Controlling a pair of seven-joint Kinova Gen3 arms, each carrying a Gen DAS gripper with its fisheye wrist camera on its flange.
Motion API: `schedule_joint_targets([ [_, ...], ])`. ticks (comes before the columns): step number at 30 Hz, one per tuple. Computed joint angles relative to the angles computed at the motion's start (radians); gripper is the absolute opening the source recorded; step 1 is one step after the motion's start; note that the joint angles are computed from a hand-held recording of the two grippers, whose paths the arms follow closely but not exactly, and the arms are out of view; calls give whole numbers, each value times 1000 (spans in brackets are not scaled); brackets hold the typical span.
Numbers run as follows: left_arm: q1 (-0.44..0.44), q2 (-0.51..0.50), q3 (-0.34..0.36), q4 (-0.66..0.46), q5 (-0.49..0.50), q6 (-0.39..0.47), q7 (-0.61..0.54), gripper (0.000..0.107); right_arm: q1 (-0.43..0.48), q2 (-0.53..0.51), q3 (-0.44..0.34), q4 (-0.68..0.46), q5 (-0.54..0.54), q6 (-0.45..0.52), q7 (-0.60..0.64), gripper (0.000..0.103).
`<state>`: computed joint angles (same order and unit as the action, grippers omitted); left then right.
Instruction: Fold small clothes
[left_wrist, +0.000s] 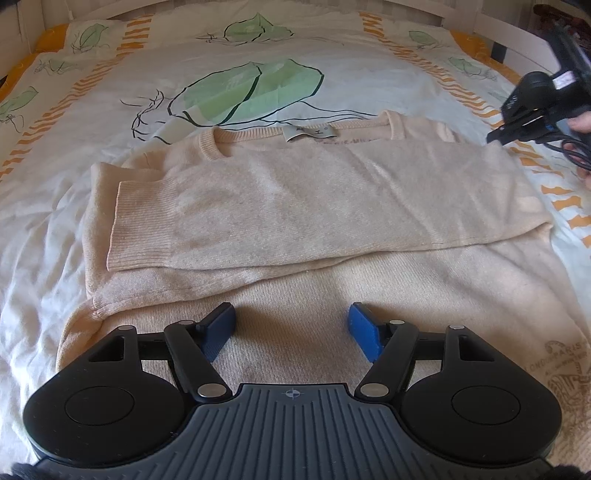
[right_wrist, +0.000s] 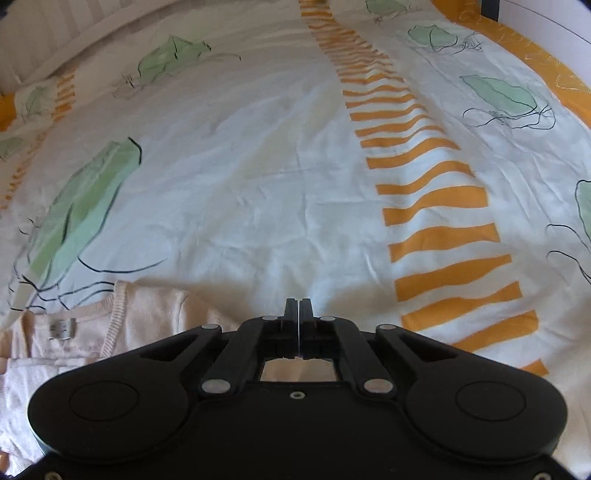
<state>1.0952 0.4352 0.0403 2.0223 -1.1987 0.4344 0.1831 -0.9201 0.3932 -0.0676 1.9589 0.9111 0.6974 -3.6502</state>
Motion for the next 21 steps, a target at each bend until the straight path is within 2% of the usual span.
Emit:
schedule_joint_targets([
  [2,0,1,1,-1,1,2,1,67,-3,-35,-40,37,48,7,-33,17],
  [6,5,6,4,-8,4,14,3,68,-1,-61,-195,60,90,117,-73,17],
  [8,3,7,7,-10,8,16,-2,68,-49,-76,-188,81,90,99,-99,17],
  [9,0,6,8,-9,9,14,-6,68,-67,-82,-180,88,81,82,-101,23],
  [11,-5,4,9,-9,16,9,-16,68,-57,-71,-219,85,66,80,-89,36],
  [14,-6,3,4,-7,20,1,-26,68,-9,2,-291,40,-10,174,-35,36],
  [16,-2,3,-2,-6,17,-2,-25,68,-43,5,-264,51,-30,184,-76,34],
  [21,5,6,-6,-9,18,4,-23,68,-266,-99,-41,146,55,108,-279,40],
])
